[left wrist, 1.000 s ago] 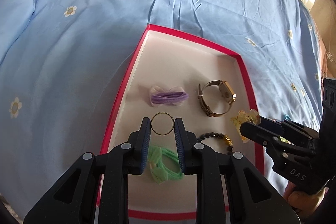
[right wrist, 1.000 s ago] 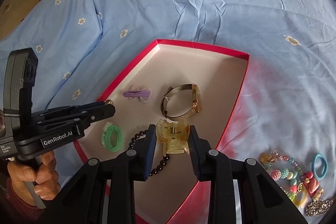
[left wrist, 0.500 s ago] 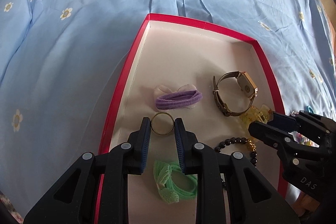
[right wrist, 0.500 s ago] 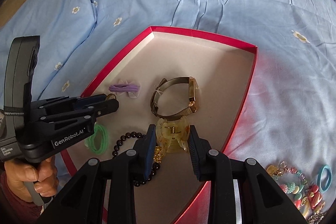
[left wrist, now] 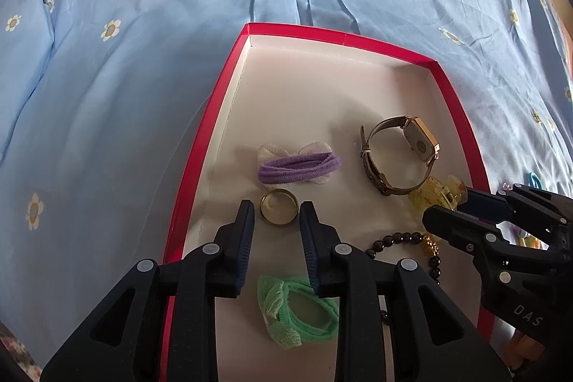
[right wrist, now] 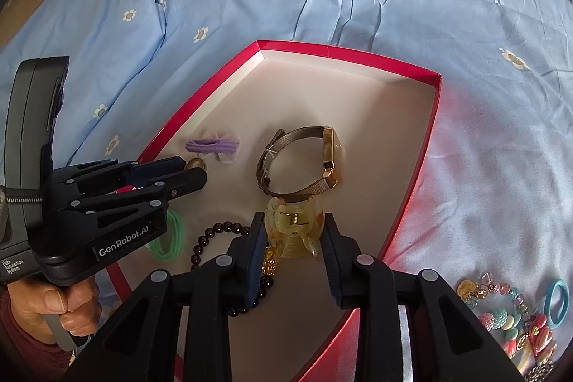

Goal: Organize jewelry
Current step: 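Carry the ring and hair clip into the box lid and release both, then withdraw both tools from the box toward the remaining jewelry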

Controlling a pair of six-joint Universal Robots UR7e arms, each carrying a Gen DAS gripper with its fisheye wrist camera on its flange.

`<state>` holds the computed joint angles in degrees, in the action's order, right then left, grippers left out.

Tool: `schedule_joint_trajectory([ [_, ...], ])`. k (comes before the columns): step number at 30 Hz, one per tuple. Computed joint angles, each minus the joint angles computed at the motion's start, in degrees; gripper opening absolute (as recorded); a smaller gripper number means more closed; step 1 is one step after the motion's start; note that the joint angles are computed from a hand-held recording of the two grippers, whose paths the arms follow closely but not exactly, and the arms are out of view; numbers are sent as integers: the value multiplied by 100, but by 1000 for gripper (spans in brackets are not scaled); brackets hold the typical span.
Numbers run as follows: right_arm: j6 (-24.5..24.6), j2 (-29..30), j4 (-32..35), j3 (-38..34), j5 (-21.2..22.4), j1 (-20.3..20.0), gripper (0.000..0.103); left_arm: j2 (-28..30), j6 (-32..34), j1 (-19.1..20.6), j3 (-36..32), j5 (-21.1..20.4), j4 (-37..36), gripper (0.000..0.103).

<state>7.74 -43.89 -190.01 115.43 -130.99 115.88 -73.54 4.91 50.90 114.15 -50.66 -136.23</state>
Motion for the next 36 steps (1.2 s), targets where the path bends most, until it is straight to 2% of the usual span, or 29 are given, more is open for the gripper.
schedule_joint_trajectory([
  [3, 48, -27, 31, 0, 5, 7, 34, -21, -75, -1, -20, -12, 69, 28],
  [6, 100, -82, 2, 50, 53, 9, 42, -103, -161, -18, 0, -31, 111, 32],
  [9, 149, -139, -54, 118, 77, 37, 42, -272, -286, -47, 63, -96, 132, 37],
  [13, 191, -250, -232, 281, 77, 151, 42, -596, -679, -60, 191, -285, 159, 48],
  [18, 270, -456, -546, 626, -15, 369, 49, -1014, -1150, -105, 415, -557, 374, 53],
  [20, 325, -533, -628, 757, -100, 453, 50, -1155, -1288, -151, 506, -612, 471, 59],
  [27, 737, -881, -935, 1360, -484, 731, 54, -1588, -1523, -429, 843, -774, 744, 60],
  [36, 1348, -1335, -1002, 2070, -1020, 1079, 55, -1790, -1631, -857, 1082, -1066, 896, 60],
])
